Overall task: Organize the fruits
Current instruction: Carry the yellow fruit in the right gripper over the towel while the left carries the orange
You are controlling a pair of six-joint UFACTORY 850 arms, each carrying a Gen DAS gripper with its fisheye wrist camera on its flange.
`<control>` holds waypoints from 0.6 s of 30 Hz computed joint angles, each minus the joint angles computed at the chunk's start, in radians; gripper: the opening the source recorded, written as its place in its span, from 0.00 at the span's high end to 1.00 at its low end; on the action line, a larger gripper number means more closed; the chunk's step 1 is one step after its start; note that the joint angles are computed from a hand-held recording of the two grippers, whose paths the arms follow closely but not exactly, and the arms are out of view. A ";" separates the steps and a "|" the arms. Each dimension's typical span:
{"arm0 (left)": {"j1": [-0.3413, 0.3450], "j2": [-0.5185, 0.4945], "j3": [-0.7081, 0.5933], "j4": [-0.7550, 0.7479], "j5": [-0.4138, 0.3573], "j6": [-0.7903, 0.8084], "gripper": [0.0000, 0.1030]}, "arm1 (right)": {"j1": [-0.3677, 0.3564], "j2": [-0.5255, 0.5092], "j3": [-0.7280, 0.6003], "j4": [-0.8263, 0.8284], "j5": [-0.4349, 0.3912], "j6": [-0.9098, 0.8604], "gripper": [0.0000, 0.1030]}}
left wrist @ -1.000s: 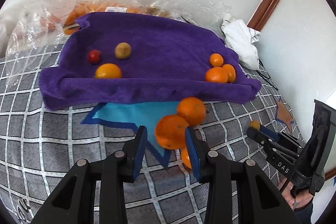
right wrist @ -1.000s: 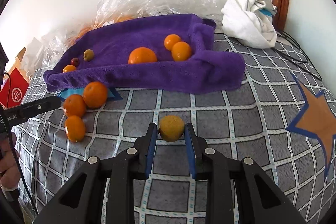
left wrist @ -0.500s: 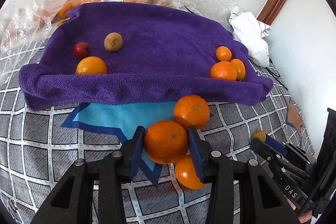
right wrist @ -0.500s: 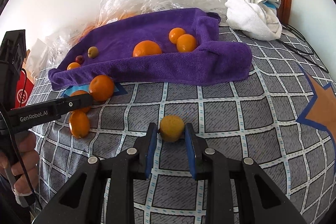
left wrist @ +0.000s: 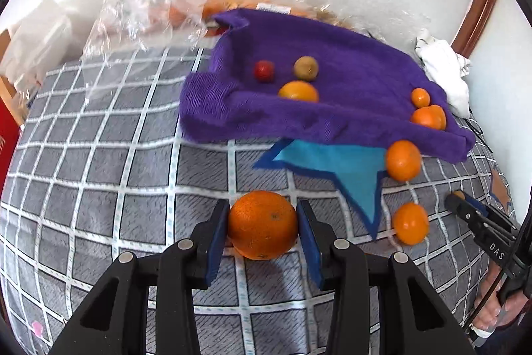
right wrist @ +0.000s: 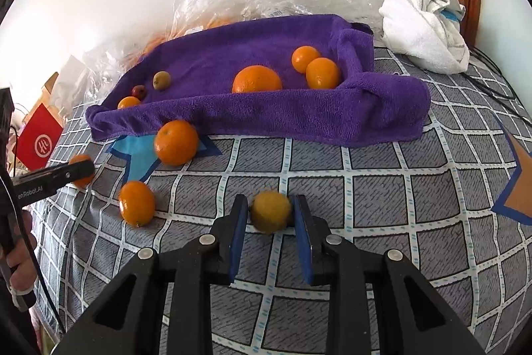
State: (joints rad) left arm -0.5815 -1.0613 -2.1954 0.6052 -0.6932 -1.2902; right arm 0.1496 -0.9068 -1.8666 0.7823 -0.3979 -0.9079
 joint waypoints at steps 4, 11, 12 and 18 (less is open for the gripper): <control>0.000 0.028 0.063 0.056 0.055 -0.053 0.61 | 0.025 0.007 0.011 -0.154 0.065 0.106 0.73; -0.019 0.040 0.108 0.179 0.074 -0.140 0.56 | 0.030 0.035 0.071 -0.122 0.132 0.026 0.74; -0.021 0.041 0.112 0.198 0.072 -0.163 0.56 | 0.029 0.034 0.069 -0.120 0.128 0.026 0.74; -0.034 0.060 0.162 0.323 0.082 -0.313 0.56 | 0.029 0.036 0.071 -0.112 0.125 0.010 0.73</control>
